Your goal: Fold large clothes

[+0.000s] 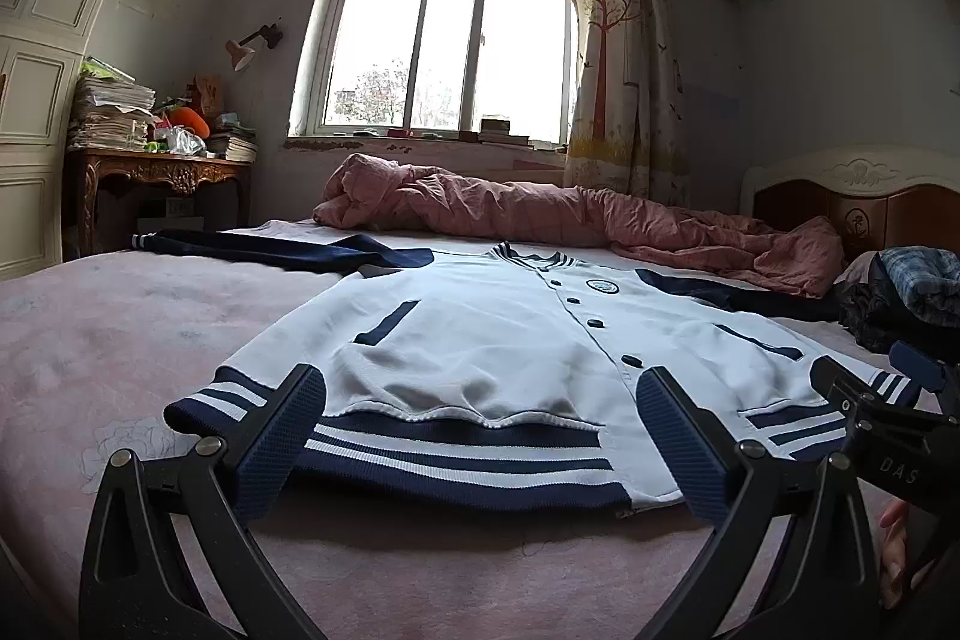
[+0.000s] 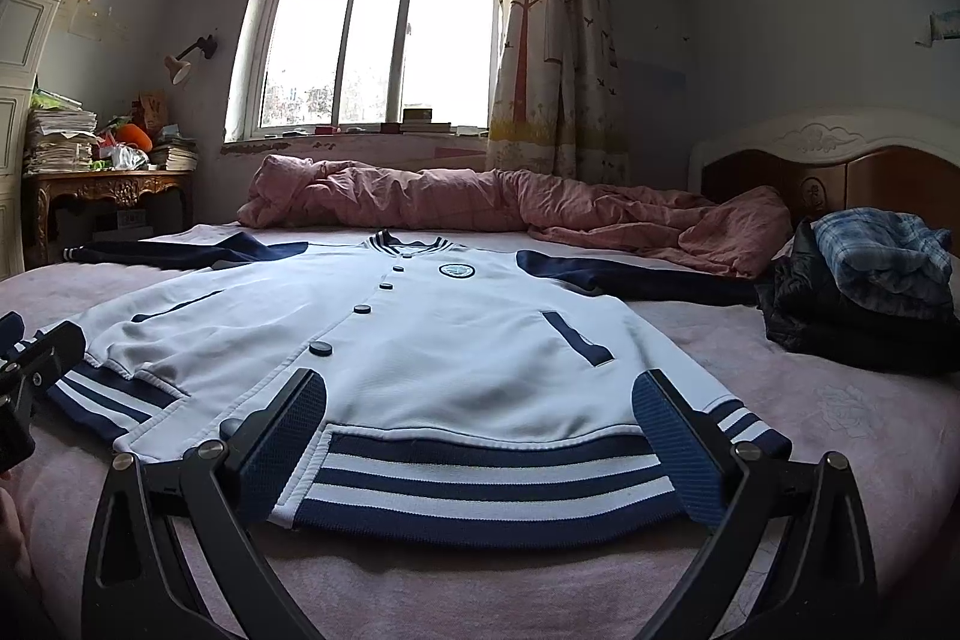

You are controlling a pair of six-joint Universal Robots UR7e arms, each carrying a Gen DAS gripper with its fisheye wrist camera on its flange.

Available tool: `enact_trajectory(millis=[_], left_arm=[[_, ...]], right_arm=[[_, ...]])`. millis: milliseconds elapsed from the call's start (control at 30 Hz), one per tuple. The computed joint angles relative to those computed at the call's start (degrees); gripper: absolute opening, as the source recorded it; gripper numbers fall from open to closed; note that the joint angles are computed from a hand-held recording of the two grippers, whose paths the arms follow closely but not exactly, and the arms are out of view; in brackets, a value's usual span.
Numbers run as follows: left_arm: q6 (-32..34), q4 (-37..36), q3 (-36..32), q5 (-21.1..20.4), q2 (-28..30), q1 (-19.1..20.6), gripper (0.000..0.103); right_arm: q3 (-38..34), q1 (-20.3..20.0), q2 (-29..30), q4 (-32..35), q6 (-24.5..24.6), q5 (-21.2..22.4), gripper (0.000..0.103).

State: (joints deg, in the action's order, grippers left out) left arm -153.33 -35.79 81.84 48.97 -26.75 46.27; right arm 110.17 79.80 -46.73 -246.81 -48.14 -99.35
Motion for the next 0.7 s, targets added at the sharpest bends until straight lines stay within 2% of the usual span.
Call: enact_trajectory(millis=[700], left_arm=[[2.12,-1.71,0.34,-0.50,0.28,-0.18,0.103]], right_arm=[[0.50,-0.31,-0.39,0.33,0.34,0.76,0.103]])
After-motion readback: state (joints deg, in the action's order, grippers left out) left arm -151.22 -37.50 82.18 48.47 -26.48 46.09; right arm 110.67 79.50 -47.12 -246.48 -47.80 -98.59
